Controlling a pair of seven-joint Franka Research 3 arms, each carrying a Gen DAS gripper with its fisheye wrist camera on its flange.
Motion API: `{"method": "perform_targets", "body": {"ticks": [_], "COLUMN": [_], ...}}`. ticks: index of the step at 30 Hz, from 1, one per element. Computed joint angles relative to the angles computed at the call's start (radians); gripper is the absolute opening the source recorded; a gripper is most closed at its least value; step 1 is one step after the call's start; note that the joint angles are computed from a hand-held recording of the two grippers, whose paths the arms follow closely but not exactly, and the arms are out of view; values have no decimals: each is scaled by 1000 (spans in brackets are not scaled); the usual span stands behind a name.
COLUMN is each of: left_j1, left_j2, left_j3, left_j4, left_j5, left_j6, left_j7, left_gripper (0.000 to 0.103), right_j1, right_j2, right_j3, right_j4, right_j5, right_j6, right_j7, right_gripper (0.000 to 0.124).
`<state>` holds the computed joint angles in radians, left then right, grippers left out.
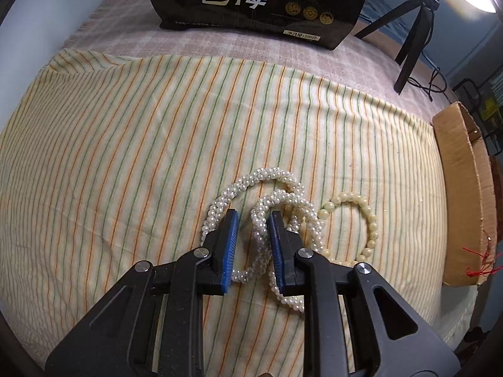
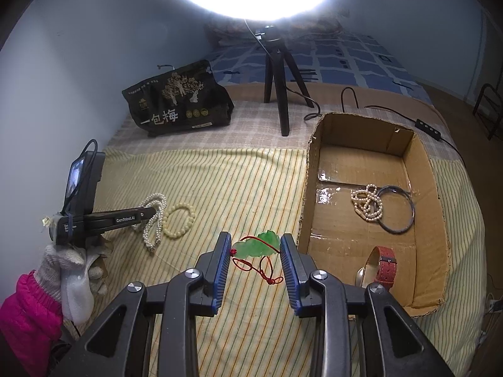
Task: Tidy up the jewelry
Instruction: 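Close the left tool on the pearl bracelet while the right tool holds the jade pendant, then carry the bracelets in the left tool and the pendant in the right tool over the box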
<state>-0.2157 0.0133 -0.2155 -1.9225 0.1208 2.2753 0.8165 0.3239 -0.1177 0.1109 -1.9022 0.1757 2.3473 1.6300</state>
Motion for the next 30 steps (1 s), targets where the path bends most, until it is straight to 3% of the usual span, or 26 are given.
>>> {"method": "perform_targets", "body": {"ticks": [6, 9, 20, 26, 30], "left_j1": [-10, -14, -10, -38, -53], "left_j2": [9, 10, -173, -232, -230], "left_j3": [-6, -7, 26, 38, 32], "left_j4": [0, 0, -113, -92, -29], "left_j5": [79, 101, -181, -272, -277], "left_j6": [3, 10, 170, 230, 225], "left_j7": [-6, -14, 62, 109, 130], "left_gripper": [18, 7, 5, 5, 5], "right_j1": [3, 2, -8, -17, -26], "right_j2": [-1, -4, -45, -79, -93], "right_j3": [3, 4, 4, 3, 1], "right_j4": [-1, -4, -31, -57, -67], "right_j5": [-6, -14, -31, -35, -36], "right_j6": [-1, 4, 29, 38, 39], "right_j7": [-1, 3, 29, 28, 26], "right_gripper": [32, 32, 32, 32, 32]}}
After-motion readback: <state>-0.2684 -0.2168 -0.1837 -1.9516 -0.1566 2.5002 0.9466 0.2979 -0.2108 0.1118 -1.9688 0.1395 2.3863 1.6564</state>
